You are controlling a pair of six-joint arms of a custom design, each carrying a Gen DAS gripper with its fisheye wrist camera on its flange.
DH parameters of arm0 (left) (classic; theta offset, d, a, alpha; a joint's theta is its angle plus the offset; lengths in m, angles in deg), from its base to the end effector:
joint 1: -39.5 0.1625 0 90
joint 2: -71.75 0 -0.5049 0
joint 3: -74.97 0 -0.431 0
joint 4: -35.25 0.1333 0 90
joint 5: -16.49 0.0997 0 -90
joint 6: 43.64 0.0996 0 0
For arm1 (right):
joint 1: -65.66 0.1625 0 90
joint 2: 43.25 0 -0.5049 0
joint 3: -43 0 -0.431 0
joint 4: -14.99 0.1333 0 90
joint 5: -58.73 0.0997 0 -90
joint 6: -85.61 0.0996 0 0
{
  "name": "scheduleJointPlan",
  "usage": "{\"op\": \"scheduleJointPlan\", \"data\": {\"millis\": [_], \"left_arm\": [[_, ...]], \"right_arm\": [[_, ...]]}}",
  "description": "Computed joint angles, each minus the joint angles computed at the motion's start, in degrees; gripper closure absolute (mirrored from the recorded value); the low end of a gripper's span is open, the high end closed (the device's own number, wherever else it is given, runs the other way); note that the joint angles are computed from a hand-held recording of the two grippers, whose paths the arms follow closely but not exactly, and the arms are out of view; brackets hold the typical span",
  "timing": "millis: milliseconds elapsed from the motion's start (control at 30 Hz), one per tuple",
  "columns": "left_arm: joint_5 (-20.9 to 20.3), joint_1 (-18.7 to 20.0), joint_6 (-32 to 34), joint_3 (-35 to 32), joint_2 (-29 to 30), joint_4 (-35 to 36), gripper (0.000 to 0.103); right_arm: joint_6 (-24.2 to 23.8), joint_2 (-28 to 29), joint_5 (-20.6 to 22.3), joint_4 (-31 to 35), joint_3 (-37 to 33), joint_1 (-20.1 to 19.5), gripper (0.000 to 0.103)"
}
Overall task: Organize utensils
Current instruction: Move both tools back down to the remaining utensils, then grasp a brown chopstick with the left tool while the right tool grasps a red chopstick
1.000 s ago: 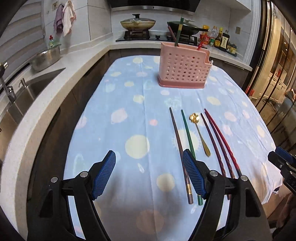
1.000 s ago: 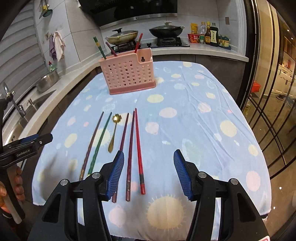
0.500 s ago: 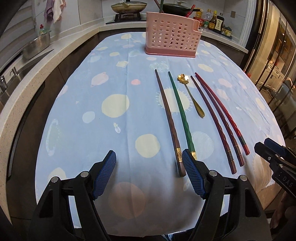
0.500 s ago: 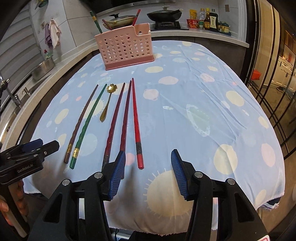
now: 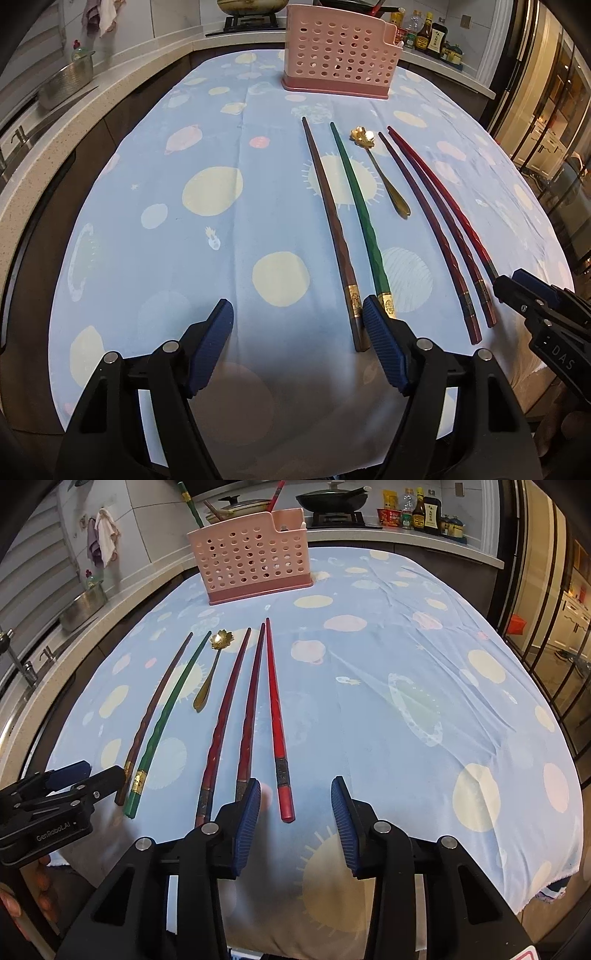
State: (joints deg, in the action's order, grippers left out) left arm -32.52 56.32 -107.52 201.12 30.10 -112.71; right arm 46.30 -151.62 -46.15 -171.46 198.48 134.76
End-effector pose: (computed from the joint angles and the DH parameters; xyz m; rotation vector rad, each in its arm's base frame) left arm -0.3964 -0.3273 -0.0428 0.4038 2.3656 -0.6252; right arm 0.0035 -0.2927 0.3388 0.2399 -2.3729 0.7901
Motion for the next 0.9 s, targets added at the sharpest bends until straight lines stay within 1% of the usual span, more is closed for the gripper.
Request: {"op": "scheduleJointPlan", "data": {"millis": [100, 233, 300, 333, 367, 400, 467, 600, 633, 667, 733, 867, 900], "left_arm": [[0.37, 0.08, -0.12, -0.35, 0.42, 0.54, 0.036], [0.83, -0.08, -0.20, -0.43, 0.63, 0.80, 0.038], [1.03, -0.13, -0.18, -0.35, 0.65, 0.69, 0.041], [1.10, -0.16, -0.19, -0.30, 0.60, 0.71, 0.044], [1.14, -0.19, -0.11, -0.21, 0.56, 0.47, 0.049], [1.13, -0.18, 0.08, -0.16, 0.49, 0.28, 0.051], [1.01, -0.14, 0.57, -0.09, 0.44, -0.18, 0.060], [1.01, -0.19, 1.07, -0.12, 0.47, -0.34, 0.070], [0.90, -0.15, 1.28, -0.05, 0.41, -0.66, 0.074], [0.60, -0.07, 1.72, 0.07, 0.36, -1.38, 0.081], [-0.18, 0.16, 2.59, 0.26, 0.26, -2.82, 0.090], [-1.19, 0.25, 3.82, 0.58, 0.26, -4.76, 0.096], [-1.66, 0.32, 4.03, 0.70, 0.16, -5.38, 0.096]], "right_arm": [[0.18, 1.03, -0.21, -0.64, -0.05, 0.13, 0.070], [0.16, 1.92, -0.32, -1.67, -0.06, 0.29, 0.072], [0.25, 1.97, -0.12, -1.67, -0.09, 0.21, 0.072], [0.30, 2.18, -0.21, -1.80, -0.16, 0.30, 0.073], [0.26, 2.41, -0.35, -2.07, -0.17, 0.40, 0.075], [0.25, 2.56, -0.58, -2.20, -0.21, 0.56, 0.077], [0.08, 3.35, -1.35, -3.17, -0.22, 1.08, 0.082], [-0.51, 4.29, -1.89, -4.52, -0.02, 1.55, 0.087], [-0.67, 4.38, -1.89, -4.61, -0.02, 1.59, 0.089], [-0.76, 4.40, -1.80, -4.59, -0.02, 1.59, 0.092], [-0.90, 4.18, -1.32, -4.15, -0.02, 1.39, 0.095], [-1.08, 3.30, 0.11, -3.15, 0.06, 0.57, 0.095], [-1.06, 3.03, 0.36, -2.80, 0.05, 0.41, 0.095]]}}
